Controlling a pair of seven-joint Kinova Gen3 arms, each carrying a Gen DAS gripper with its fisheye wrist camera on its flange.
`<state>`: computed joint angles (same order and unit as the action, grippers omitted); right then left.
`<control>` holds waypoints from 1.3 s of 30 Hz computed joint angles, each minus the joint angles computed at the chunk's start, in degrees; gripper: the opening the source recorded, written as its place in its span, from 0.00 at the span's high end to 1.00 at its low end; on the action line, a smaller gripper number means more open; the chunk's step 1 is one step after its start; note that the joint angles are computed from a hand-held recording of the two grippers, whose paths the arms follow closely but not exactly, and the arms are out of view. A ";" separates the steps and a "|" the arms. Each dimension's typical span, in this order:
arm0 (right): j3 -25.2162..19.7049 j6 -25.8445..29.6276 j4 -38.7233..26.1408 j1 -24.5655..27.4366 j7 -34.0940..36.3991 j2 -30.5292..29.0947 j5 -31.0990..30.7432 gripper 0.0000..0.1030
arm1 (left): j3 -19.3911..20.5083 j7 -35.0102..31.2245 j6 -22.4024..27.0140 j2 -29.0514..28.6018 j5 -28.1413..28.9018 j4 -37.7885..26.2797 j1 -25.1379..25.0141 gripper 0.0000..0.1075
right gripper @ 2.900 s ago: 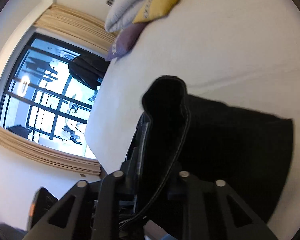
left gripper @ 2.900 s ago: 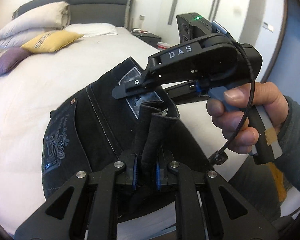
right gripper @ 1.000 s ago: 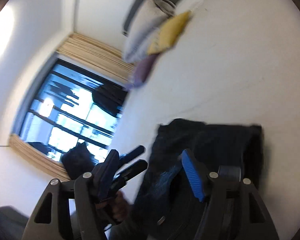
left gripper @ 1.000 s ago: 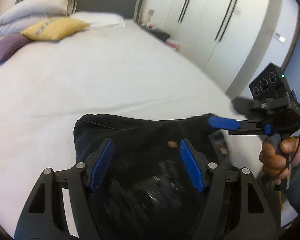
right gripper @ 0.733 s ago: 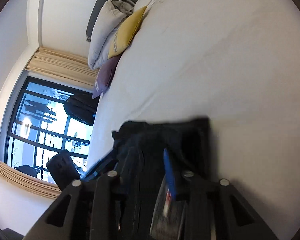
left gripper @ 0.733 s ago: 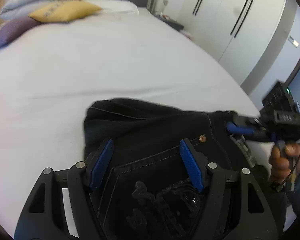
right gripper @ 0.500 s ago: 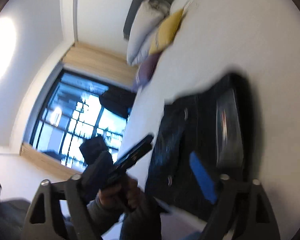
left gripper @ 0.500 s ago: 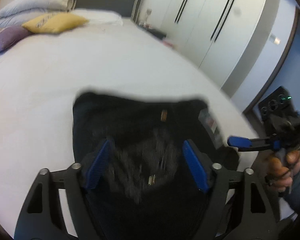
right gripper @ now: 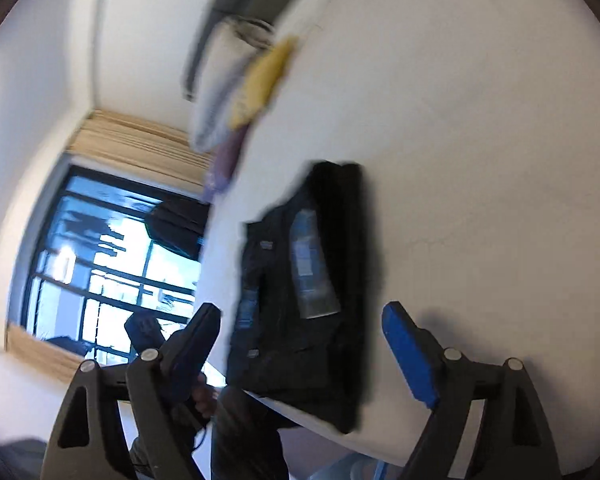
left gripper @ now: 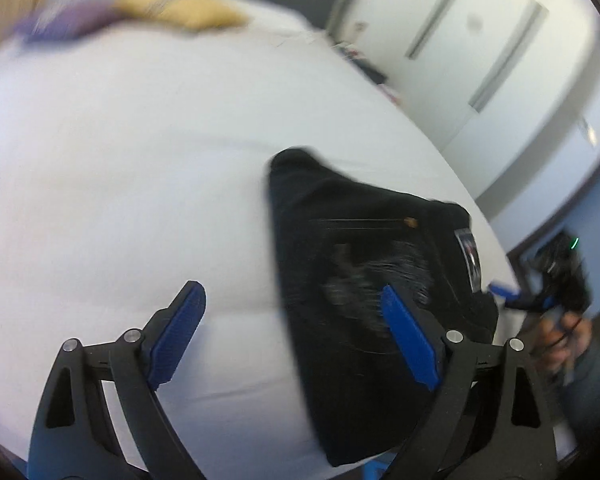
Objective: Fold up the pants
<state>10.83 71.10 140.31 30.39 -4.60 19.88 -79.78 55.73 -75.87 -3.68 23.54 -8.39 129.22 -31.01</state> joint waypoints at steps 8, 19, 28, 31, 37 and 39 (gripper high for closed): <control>-3.00 -6.67 -6.64 -6.38 -9.98 1.23 1.19 0.17 | -6.44 -4.70 14.53 6.76 2.31 -11.77 8.14 0.16; -6.09 -17.72 -5.86 -9.66 -11.77 -5.22 6.17 0.61 | -14.42 -10.45 21.43 5.43 6.98 -17.70 18.94 0.51; -7.67 -32.21 -3.30 -19.20 -15.01 -18.78 6.67 0.79 | -12.15 -18.07 22.30 2.82 16.08 -18.09 15.37 0.85; -6.53 -31.98 -4.27 -20.80 -16.35 -22.53 7.80 0.80 | -10.49 -21.13 22.63 0.92 19.22 -18.79 13.62 0.86; -3.05 -30.30 -10.14 -22.86 -18.17 -24.68 10.51 0.80 | -16.50 -23.50 22.95 -4.03 19.97 -24.39 19.09 0.86; -1.80 -28.87 -12.63 -22.18 -17.57 -22.95 9.79 0.80 | -19.86 -23.43 23.53 -2.99 19.69 -27.12 21.97 0.86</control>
<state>9.02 42.23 127.68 8.22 -22.17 -3.07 -69.99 35.87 -99.31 19.85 20.54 11.30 102.09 -9.04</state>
